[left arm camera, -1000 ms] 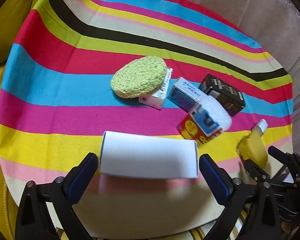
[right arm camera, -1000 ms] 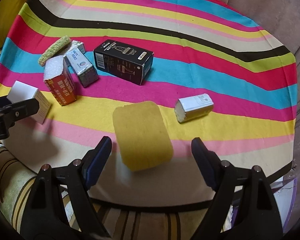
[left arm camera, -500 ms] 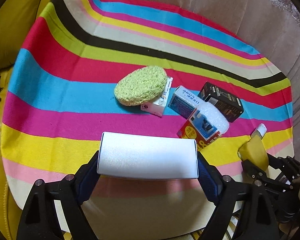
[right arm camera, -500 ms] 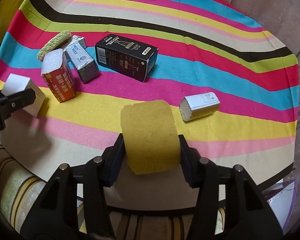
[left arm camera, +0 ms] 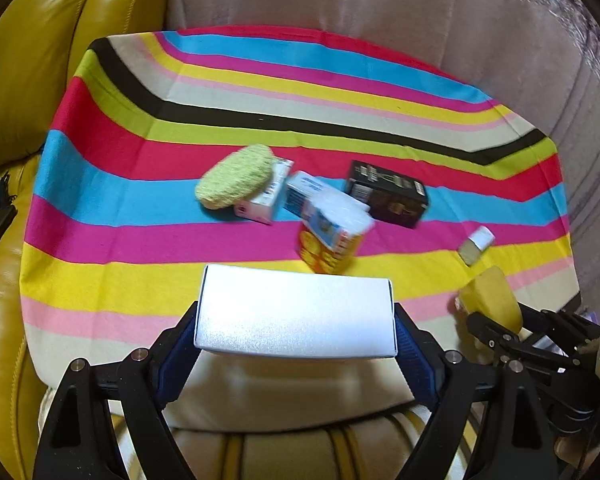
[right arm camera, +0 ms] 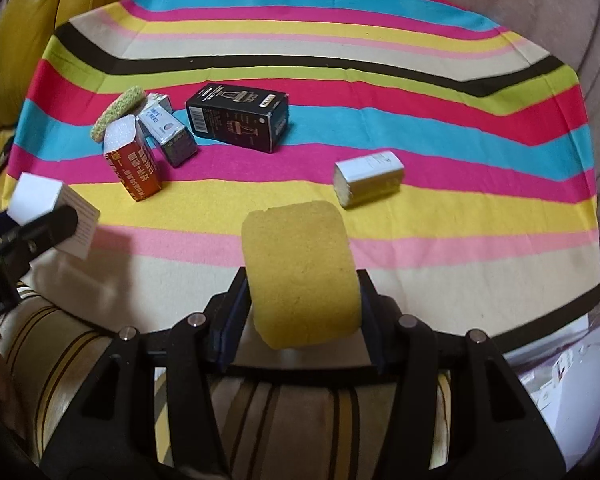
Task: Organize objects
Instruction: 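Grasp white box with left tool while right tool grasps yellow sponge, then carry white box and yellow sponge into the purple-rimmed box, open both tools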
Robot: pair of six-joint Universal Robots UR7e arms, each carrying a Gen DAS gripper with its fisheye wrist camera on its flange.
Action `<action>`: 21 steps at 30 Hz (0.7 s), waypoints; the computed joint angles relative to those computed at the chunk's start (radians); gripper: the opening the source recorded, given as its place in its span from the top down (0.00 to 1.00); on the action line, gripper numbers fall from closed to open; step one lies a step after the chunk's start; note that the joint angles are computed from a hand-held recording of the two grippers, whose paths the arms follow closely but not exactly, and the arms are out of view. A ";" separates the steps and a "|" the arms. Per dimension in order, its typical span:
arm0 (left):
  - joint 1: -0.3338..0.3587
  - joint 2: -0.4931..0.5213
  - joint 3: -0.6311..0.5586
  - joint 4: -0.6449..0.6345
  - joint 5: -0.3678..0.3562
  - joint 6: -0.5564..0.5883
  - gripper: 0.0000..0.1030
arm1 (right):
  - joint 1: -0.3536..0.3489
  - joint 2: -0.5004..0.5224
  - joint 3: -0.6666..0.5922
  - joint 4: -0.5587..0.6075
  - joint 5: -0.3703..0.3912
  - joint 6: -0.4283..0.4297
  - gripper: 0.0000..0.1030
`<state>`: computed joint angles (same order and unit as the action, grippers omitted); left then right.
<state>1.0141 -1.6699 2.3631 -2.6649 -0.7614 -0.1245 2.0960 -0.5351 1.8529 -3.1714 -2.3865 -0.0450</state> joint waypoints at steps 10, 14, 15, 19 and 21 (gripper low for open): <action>-0.093 0.014 0.033 0.079 0.003 -0.071 0.15 | -0.018 -0.081 0.104 -0.065 0.067 0.049 0.47; -0.126 0.015 0.049 0.088 0.002 -0.087 0.15 | -0.025 -0.123 0.162 -0.101 0.086 0.079 0.47; -0.134 0.015 0.053 0.088 -0.003 -0.089 0.15 | -0.027 -0.132 0.175 -0.109 0.085 0.086 0.47; -0.169 0.016 0.067 0.102 -0.013 -0.102 0.15 | -0.040 -0.183 0.234 -0.138 0.097 0.116 0.47; -0.184 0.023 0.068 0.116 -0.022 -0.111 0.15 | -0.046 -0.209 0.261 -0.145 0.097 0.128 0.47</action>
<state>0.8305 -1.6469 2.4310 -2.5486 -0.7832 -0.2354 2.0500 -0.7437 2.1137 -3.3161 -2.2894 0.0835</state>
